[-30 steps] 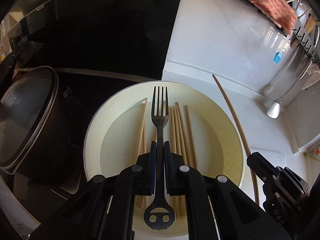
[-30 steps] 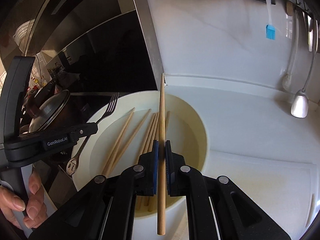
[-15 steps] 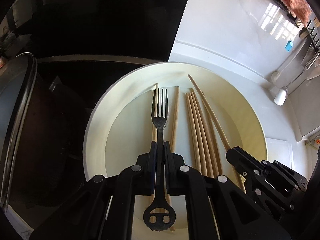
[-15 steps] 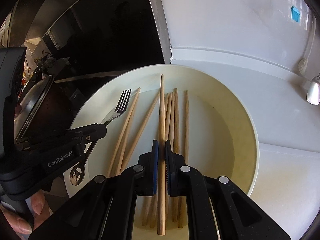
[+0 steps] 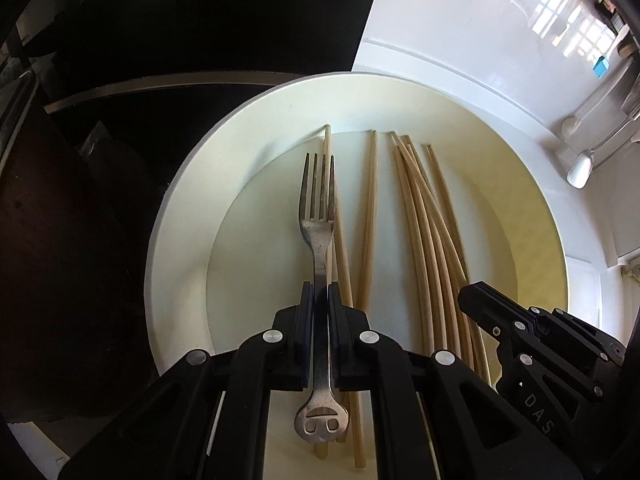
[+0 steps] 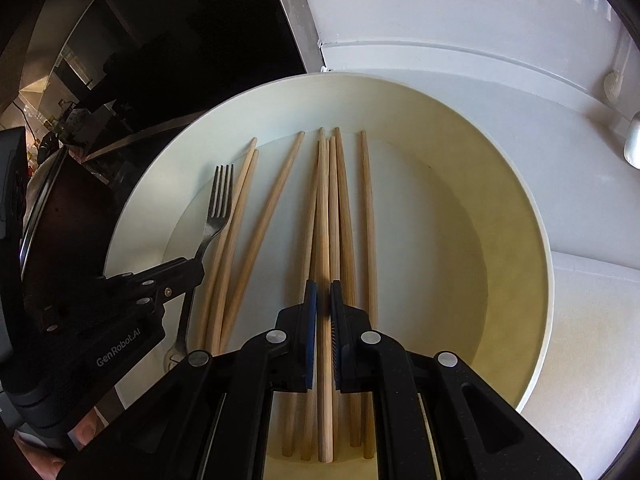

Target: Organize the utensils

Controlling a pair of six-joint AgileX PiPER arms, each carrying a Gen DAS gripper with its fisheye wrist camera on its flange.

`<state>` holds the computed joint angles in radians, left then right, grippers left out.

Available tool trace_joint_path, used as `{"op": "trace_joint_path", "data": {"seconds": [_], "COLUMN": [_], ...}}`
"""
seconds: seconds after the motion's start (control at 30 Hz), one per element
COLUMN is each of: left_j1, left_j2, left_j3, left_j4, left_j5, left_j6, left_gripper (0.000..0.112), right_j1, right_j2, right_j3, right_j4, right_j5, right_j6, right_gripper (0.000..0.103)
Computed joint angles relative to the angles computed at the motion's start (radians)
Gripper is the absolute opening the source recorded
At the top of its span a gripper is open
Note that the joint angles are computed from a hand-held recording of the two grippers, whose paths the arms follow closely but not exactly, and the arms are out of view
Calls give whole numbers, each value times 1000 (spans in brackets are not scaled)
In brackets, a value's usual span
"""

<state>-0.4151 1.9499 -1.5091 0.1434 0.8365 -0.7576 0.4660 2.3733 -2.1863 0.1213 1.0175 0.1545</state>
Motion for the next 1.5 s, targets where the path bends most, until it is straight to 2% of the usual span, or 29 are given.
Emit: {"op": "trace_joint_path", "data": {"seconds": [0.13, 0.2, 0.33, 0.4, 0.43, 0.47, 0.63, 0.8, 1.03, 1.2, 1.5], "left_j1": [2, 3, -1, -8, -14, -21, -49, -98, -150, -179, -224], "left_j2": [-2, -1, -18, -31, -39, -48, -90, -105, -145, -184, -211], "left_j3": [5, -1, 6, 10, 13, 19, 42, 19, -7, -22, -18], "left_j4": [-3, -9, 1, 20, 34, 51, 91, 166, 243, 290, 323], "left_j5": [-4, 4, 18, 26, 32, 32, 46, 115, 193, 244, 287], "left_j6": [4, 5, -19, -43, -59, -77, -118, -194, -261, -304, -360], "left_gripper": [9, 15, 33, 45, 58, 65, 72, 80, 89, 91, 93], "right_j1": [-2, -5, -10, -14, -16, -17, -18, -7, -8, -11, 15], "right_j2": [18, 7, -46, -75, -89, -101, -161, -223, -283, -321, -379], "right_j3": [-25, -5, 74, 112, 127, 141, 211, 275, 317, 341, 382], "right_j4": [5, 8, -4, 0, 1, -1, -7, -67, -115, -127, -194], "right_j5": [35, 25, -22, -44, -51, -57, -88, -124, -131, -117, -116], "right_j6": [5, 6, 5, 0, -5, -8, -16, 8, 34, 58, 121], "right_gripper": [8, 10, 20, 23, 26, 28, 39, 44, 53, 55, 56]}}
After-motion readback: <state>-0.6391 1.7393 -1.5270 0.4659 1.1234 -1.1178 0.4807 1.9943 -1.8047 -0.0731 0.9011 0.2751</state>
